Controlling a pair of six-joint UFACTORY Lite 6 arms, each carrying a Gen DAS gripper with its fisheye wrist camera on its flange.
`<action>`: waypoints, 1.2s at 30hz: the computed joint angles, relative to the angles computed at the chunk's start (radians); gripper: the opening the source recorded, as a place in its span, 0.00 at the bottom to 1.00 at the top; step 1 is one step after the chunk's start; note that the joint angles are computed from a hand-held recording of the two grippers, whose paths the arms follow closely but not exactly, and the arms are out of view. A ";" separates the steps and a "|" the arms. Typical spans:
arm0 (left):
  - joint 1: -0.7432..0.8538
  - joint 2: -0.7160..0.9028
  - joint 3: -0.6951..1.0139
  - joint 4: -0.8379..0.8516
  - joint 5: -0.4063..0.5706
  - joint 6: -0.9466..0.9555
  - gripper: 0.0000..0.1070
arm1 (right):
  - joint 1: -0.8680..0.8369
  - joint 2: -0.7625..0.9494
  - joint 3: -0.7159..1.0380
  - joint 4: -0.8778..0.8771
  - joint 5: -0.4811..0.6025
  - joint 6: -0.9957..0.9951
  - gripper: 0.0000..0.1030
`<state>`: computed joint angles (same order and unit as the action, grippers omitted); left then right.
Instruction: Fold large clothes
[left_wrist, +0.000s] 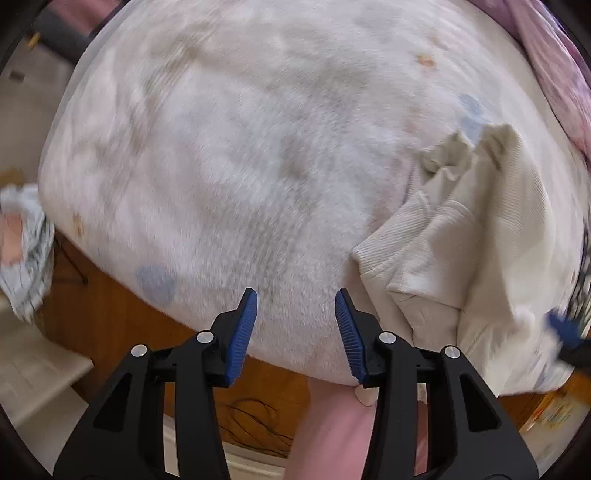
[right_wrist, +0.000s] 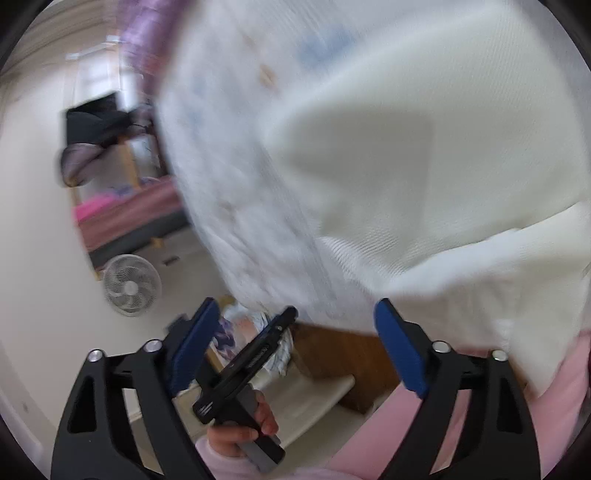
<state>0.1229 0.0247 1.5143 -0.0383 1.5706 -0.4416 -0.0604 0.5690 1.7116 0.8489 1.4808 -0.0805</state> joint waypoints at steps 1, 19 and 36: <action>-0.006 0.006 0.023 0.010 0.019 0.011 0.42 | -0.038 -0.019 0.022 -0.066 -0.008 -0.017 0.79; -0.083 0.012 -0.021 0.016 0.010 -0.010 0.46 | 0.183 -0.134 -0.683 -0.027 -0.136 -0.080 0.46; -0.194 0.170 0.123 -0.058 -0.053 -0.028 0.52 | 0.078 -0.223 -0.586 0.012 -0.044 -0.060 0.73</action>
